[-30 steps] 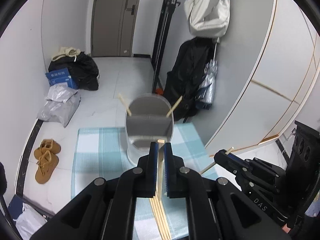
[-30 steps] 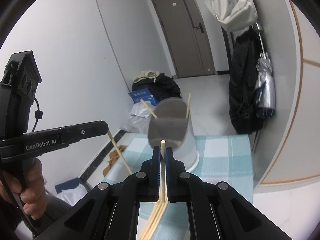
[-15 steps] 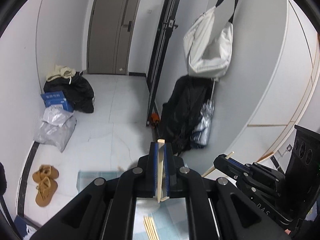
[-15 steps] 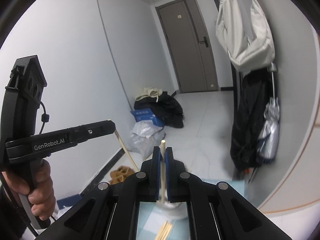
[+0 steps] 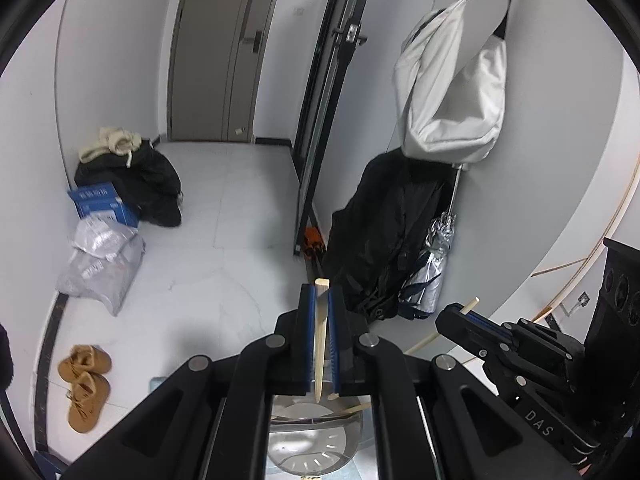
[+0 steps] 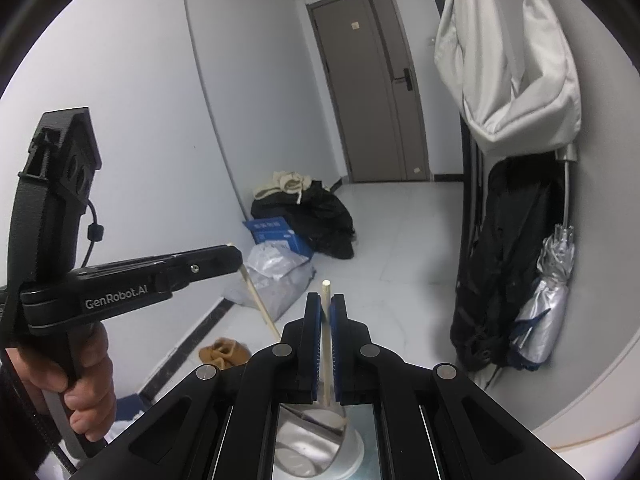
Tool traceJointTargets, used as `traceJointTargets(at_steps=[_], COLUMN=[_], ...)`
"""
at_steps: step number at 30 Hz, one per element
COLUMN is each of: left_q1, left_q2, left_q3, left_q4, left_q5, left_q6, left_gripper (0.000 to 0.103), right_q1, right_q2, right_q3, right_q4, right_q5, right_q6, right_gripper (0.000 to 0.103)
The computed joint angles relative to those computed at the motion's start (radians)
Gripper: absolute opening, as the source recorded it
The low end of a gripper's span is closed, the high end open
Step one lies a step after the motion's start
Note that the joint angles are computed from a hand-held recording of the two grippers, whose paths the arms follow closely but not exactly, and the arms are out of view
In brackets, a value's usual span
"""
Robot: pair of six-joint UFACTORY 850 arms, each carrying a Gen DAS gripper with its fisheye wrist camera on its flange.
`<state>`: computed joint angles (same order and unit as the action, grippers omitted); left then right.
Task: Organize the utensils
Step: 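Lift both held chopsticks and carry them over the utensil holder, then open both tools to drop the chopsticks into the holder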
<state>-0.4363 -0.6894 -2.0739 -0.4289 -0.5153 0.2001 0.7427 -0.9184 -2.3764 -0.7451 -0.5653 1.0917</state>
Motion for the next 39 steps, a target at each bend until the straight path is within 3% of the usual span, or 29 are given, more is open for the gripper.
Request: traceJointTargets(at_steps=[20,22,25,28,32,39], left_q1=[0.011,0.01,0.0,-0.009,-0.031,-0.061], left_q2=[-0.038,-0.03,0.013,0.064,0.112,0.187], left_q3=[-0.006,0.005,0.072,0.148,0.221,0.332], left_q4=[-0.027,-0.008,0.055,0.163,0.419,0.646], left_q5=[-0.077,-0.084,-0.034,0.029,0.073,0.107], left_q6=[0.032,0.015,-0.034,-0.148,-0.398,-0.65], left_gripper=[0.005,0.02,0.04,0.052,0.059,0.066], right_q1=[-0.015,-0.012,-0.006,0.006,0.022,0.061], right_q2=[-0.042,-0.014,0.044,0.096,0.16,0.246], right_q3=[0.029,0.08,0.181,0.26,0.357,0.494], right_q4=[0.2,0.179,0.099,-0.011,-0.152,-0.35], right_q5=[0.026,0.045,0.08,0.077,0.064,0.045], right_q6=[-0.15,-0.115,-0.004,0.126,0.29,0.516], right_gripper=[0.007,0.007,0.008,0.013,0.033,0.044])
